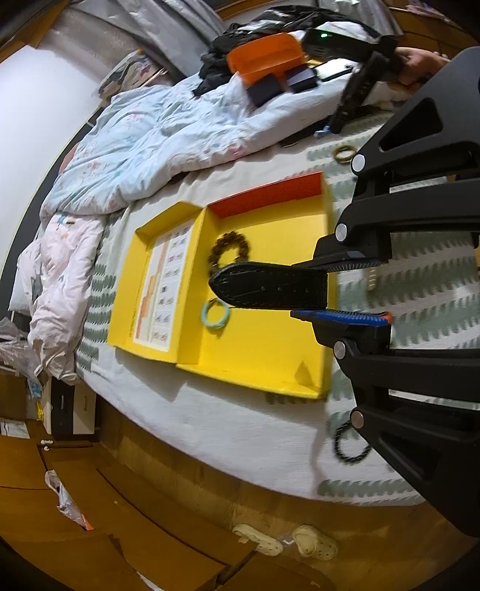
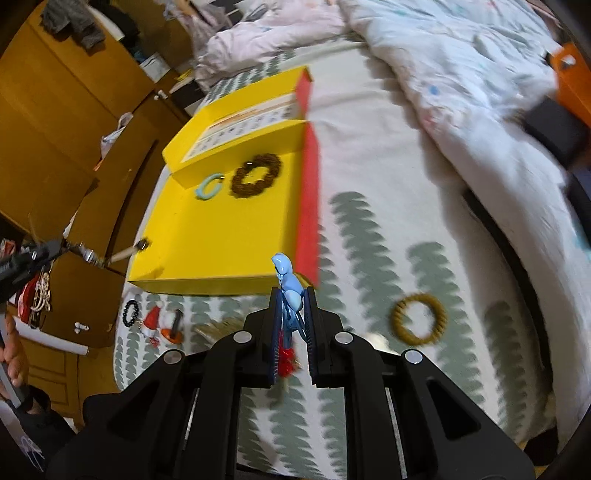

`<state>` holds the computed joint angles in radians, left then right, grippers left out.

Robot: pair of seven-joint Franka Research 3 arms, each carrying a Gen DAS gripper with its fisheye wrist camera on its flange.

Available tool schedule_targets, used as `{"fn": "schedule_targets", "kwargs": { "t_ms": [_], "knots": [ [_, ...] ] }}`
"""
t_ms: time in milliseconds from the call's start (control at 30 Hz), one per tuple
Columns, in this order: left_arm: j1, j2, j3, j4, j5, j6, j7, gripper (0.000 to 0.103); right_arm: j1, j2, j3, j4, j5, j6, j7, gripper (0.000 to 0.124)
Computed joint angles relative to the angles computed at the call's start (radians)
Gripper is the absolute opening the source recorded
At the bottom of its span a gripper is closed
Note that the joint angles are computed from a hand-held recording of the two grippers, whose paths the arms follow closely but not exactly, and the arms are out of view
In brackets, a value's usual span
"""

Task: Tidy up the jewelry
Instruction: 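Carry the watch and blue clip out of the tray and open both tools on the bedspread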

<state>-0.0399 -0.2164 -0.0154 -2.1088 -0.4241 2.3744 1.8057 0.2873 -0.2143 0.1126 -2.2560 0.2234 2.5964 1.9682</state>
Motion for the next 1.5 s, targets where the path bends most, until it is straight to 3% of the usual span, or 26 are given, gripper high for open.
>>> {"fn": "schedule_targets", "kwargs": {
  "t_ms": [133, 300, 600, 1000, 1500],
  "knots": [
    [-0.019, -0.070, -0.002, -0.082, -0.005, 0.010, 0.023, 0.018, -0.018, -0.081, -0.011, -0.083, 0.013, 0.001, 0.015, 0.013],
    [-0.073, -0.138, 0.032, -0.163, -0.075, -0.045, 0.115, 0.018, -0.074, -0.137, -0.002, -0.147, -0.043, -0.037, 0.084, 0.013],
    [-0.087, -0.177, 0.061, -0.268, -0.103, -0.052, 0.212, 0.018, -0.138, -0.122, 0.006, -0.178, -0.125, -0.127, 0.173, 0.013],
    [-0.022, -0.179, 0.092, -0.366, -0.055, -0.052, 0.304, 0.018, -0.141, -0.049, -0.008, -0.157, -0.227, -0.192, 0.272, 0.013],
    [0.032, -0.142, 0.065, -0.419, 0.092, 0.081, 0.290, 0.018, -0.131, 0.022, -0.032, -0.123, -0.274, -0.226, 0.340, 0.014]
  ]
}}
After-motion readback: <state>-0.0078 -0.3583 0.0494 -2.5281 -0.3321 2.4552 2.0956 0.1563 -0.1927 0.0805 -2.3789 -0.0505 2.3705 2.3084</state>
